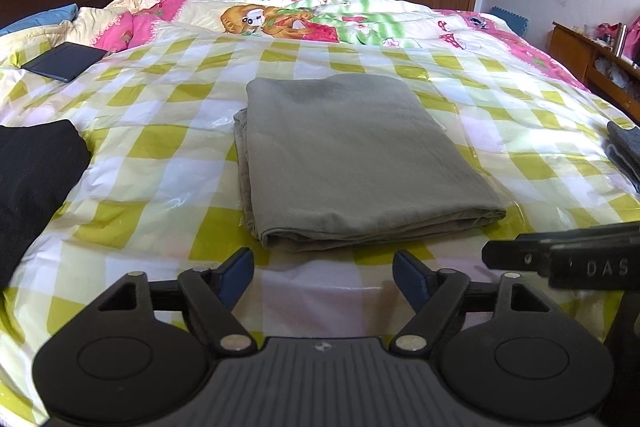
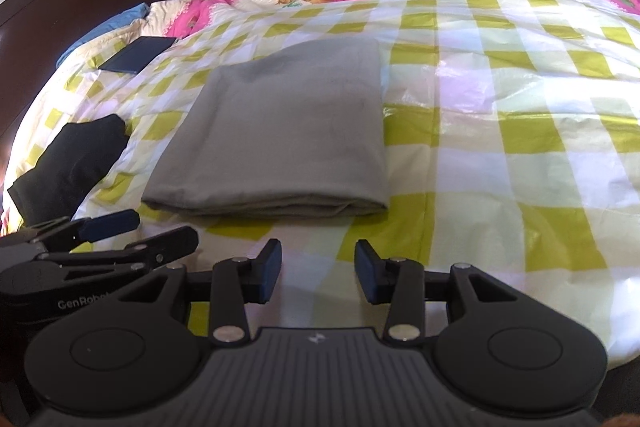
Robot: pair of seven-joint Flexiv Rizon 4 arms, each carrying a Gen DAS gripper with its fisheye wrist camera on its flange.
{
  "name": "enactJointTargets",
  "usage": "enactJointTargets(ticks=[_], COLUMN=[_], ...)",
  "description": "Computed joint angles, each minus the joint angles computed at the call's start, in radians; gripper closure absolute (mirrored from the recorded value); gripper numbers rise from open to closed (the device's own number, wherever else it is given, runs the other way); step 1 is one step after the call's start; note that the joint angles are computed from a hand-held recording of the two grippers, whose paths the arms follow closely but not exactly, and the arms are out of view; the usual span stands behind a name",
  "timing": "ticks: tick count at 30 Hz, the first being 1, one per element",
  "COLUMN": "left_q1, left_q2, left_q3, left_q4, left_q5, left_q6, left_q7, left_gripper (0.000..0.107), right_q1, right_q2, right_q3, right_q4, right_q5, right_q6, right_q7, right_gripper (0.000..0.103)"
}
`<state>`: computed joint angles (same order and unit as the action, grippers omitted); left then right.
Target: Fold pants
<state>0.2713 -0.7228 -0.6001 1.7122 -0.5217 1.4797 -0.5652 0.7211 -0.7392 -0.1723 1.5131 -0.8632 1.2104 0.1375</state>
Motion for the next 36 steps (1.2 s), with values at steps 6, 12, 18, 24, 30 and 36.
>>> enactJointTargets(ticks=[6,12,18,24,30,36], left_q1=[0.021,-0.053,-0.167,-0.186,-0.085,-0.062], left_q2=[-0.013,-0.053,-0.116,-0.121,-0.033,0.010], left_q3=[-0.027,0.064,0.218,0.250,0.142,0.106], left_q4=[-0.003,-0.088,-0.237,-0.273,-0.109,-0.042], left_q5=[0.007,0.037,0.074,0.063,-0.015,-0.080], left_q6=[0.017,0.005,-0.074,-0.142,-0.097,-0.070], left_q7=[-0.018,-0.059,-0.107,-0.125,-0.062,-0.037], left_gripper=[0.012,0.012,0.012,0.011,0.011,0.004], right_q1=[0.011,-0.005,-0.019,-0.009,0.013,0.025], right_q2=[0.006,-0.003,-0.029,-0.034,-0.028,-0.019], right_q3=[-0.013,-0.006,0.011,0.002,-0.019,-0.030], right_q4=[0.013,-0.002,-0.035,-0.044,-0.030,-0.019], right_q5=[-0.024,-0.022,0.009,0.034,0.006,-0.031], right_q6=[0.007,-0.004,-0.011,-0.017,-0.012,0.004], right_q7=[0.021,0.025,-0.021,-0.029,-0.004,0.026], right_gripper=[0.061,0.061,0.061,0.060,0.058,0.058])
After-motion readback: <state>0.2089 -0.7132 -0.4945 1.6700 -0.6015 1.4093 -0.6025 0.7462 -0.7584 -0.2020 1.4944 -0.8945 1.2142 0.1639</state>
